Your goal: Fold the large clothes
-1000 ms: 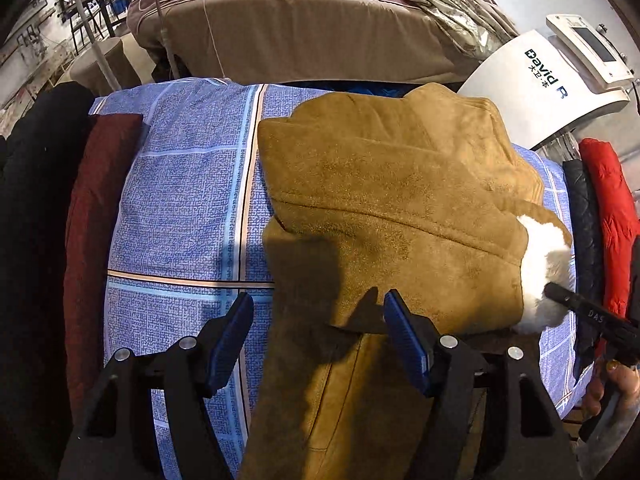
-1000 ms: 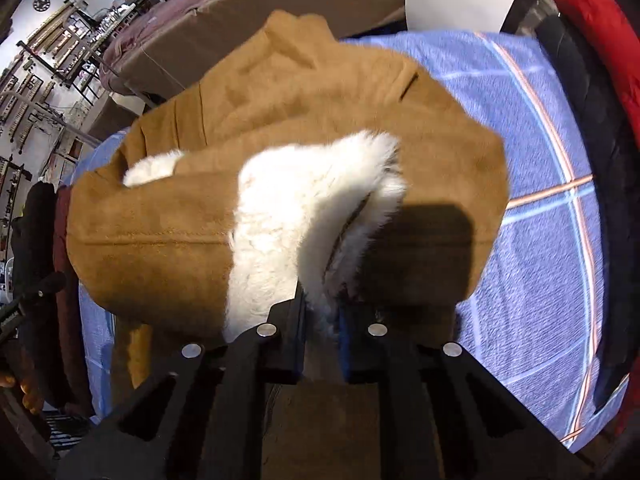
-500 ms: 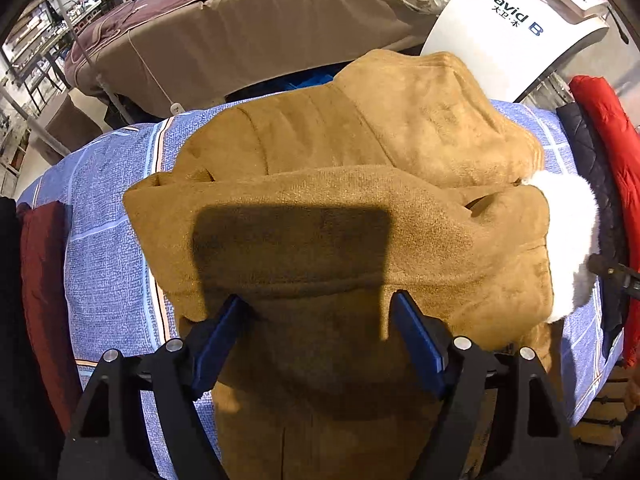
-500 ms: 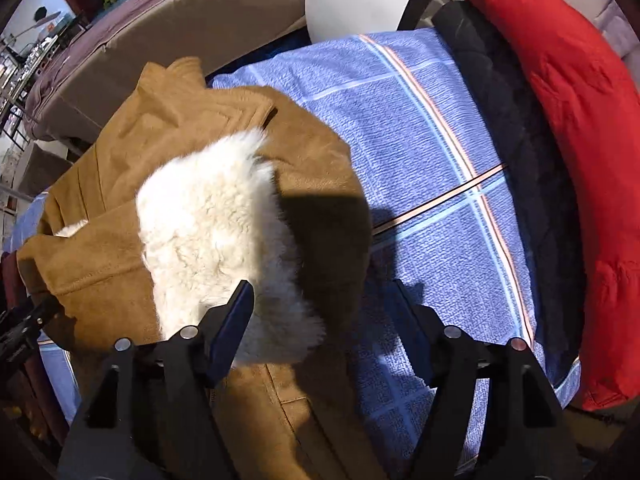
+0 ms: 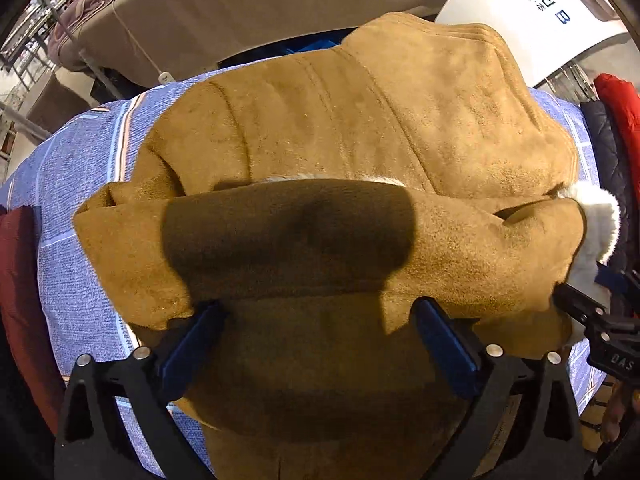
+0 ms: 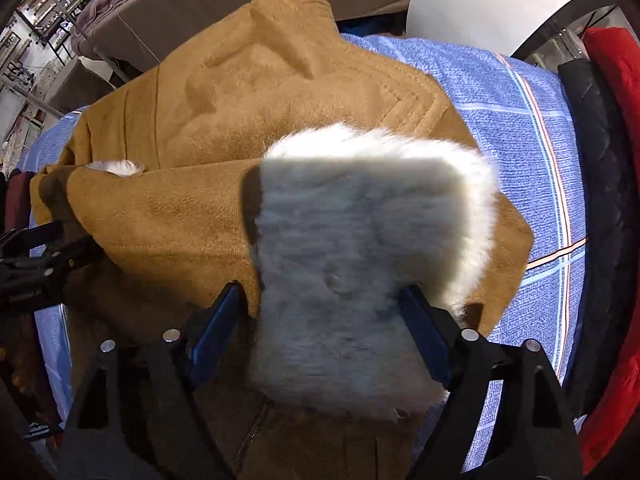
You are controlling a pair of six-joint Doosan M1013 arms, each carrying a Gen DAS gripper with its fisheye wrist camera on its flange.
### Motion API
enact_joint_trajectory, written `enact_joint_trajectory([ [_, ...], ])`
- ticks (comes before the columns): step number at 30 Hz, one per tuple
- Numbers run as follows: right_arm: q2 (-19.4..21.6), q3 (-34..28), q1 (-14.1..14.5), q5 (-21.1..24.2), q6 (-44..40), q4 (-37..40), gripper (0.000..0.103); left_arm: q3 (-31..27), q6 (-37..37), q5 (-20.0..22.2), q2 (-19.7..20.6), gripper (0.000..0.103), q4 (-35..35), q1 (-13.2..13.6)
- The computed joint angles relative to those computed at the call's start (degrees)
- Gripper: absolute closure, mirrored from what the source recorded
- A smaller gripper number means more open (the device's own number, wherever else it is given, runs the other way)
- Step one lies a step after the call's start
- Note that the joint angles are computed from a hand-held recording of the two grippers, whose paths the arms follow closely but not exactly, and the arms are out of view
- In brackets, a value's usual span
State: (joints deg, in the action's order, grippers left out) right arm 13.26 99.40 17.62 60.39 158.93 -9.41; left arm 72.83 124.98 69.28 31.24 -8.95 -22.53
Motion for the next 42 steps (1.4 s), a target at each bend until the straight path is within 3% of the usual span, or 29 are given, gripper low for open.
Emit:
enact_joint_trajectory([
  [3, 2.2, -1.7, -0.5, 2.6, -4.3, 0.8, 0.006, 2.1, -0.7, -3.5, -0.7, 0.005, 1.0, -0.4],
  [13, 4.7, -2.7, -0.8, 4.2, -2.0, -0.7, 0.004, 2.1, -3.0, -4.9, 0.2, 0.004, 2.6, -1.2],
  [20, 3.1, 0.0, 2.1, -0.2, 4.5, -8.6, 0.004, 4.0, -2.5, -6.4, -1.3, 0.005, 1.6, -1.3],
  [23, 1.7, 0.9, 2.0, -1.2, 3.6, -7.2, 0.004, 3.6, -1.3, -4.2, -1.9, 0.006, -0.3, -0.5],
  [26, 0.0, 1.3, 2.2, -1.8, 3.5, -6.2, 0.005, 4.7, 0.1, -5.6, -3.7, 0.006, -0.7, 0.5],
  [32, -4.3, 4.4, 3.0, -5.7, 6.3, -3.4, 0.005, 10.7, 1.7, -7.1, -9.0, 0.006, -2.9, 4.5],
  [36, -5.6, 6.9, 5.7, -6.2, 8.4, 1.1, 0.005, 15.7, 3.1, -7.9, -12.1, 0.006, -4.0, 8.3],
  [42, -7.2, 10.0, 7.8, -8.2, 8.8, 7.1, 0.005, 18.7, 5.1, -5.5, -12.7, 0.007, -4.8, 14.1],
])
